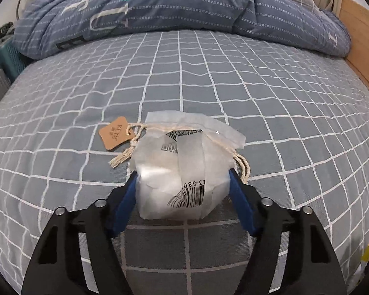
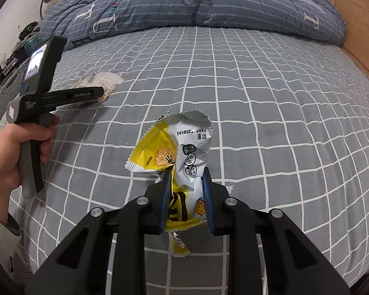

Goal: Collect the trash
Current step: 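Carry the drawstring bag and snack packet off the bed over the bin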

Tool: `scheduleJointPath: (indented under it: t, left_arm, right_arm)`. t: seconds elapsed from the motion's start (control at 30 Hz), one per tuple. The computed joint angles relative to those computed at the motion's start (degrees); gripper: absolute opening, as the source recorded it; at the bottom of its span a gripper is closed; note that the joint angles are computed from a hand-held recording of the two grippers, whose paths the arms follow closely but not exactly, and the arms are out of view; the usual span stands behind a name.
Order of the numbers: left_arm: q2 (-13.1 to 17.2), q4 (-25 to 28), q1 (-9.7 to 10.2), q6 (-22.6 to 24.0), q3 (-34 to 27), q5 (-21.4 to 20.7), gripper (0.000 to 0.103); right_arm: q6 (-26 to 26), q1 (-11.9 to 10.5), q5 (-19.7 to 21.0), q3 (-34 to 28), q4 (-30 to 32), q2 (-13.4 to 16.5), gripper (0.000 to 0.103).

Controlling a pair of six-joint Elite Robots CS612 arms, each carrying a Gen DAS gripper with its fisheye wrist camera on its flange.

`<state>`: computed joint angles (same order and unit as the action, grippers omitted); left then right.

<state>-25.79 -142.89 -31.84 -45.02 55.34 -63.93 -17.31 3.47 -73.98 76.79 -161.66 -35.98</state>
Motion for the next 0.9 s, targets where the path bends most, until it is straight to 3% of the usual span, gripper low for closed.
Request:
scheduleJointPath:
  t: [0.13,0.3,0.63,0.9]
  left_arm:
    - [-0.67,-2.83,0.08,-1.86,1.95,-0.67,0.058]
    - [-2.43,-3.86,-0.87,-2.82,4.67,2.12,0.057]
    - [-9.39,-10.33,-3.74,-2.68,15.40,5.01,0.057]
    - [-14.01,-13.97,-6.03,-7.49,24.35,4.93,0.057]
  right_arm:
    - [-0.22,0.16,0.12,0.07,-0.02,-0.07,0.023]
    - [-0.15,0.28,0.47,0.29,-0.46,-0.18,0.023]
    - [-0.73,1.24,0.99,1.82,-2.77,-1.17,0.023]
    - [-0.24,2.05,1.31,4.36,-6.41,-2.69,0.023]
